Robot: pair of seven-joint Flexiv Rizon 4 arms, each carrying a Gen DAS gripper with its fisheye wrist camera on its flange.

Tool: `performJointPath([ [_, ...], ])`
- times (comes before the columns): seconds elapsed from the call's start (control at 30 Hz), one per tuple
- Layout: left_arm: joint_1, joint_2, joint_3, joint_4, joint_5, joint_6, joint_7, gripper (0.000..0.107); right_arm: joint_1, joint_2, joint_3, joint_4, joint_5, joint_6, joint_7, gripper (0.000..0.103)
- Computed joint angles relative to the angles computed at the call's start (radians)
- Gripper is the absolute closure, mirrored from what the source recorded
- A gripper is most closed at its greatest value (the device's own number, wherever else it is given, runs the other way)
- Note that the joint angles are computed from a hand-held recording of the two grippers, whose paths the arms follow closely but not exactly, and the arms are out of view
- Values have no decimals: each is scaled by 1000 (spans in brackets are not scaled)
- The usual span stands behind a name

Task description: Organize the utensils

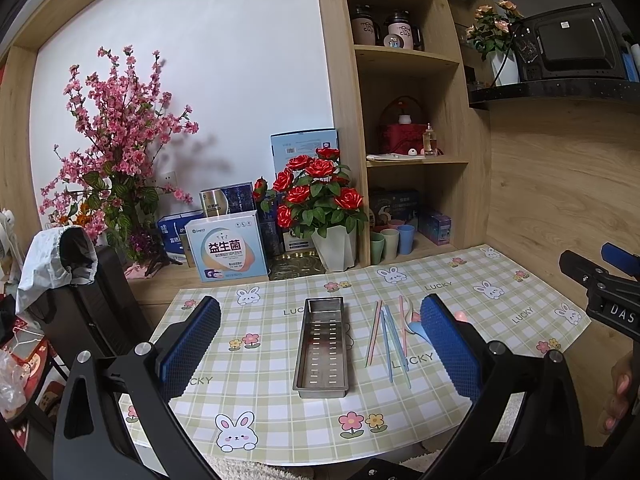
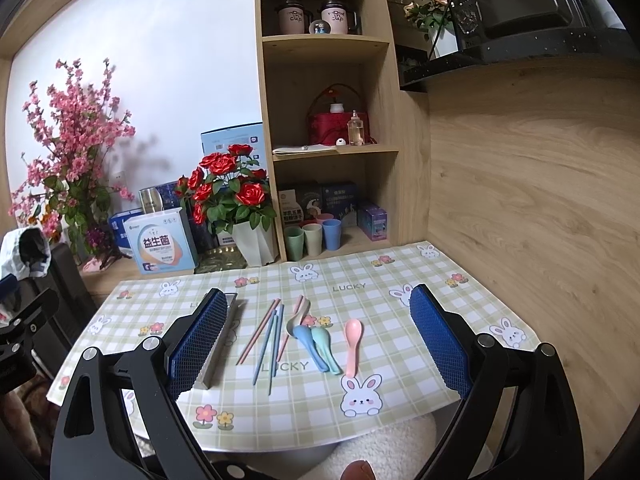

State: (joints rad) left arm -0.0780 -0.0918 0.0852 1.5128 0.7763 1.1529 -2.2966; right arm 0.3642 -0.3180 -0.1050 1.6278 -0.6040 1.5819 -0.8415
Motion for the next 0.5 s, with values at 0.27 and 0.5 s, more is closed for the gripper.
performJointPath([
  [0.27, 0, -2, -1, 0, -7, -1, 2, 9, -1, 2, 3, 3, 4, -4, -1, 13],
  [0.5, 0, -5, 1, 2, -12, 2, 3, 9, 1, 0, -1, 5, 2, -1, 2, 13],
])
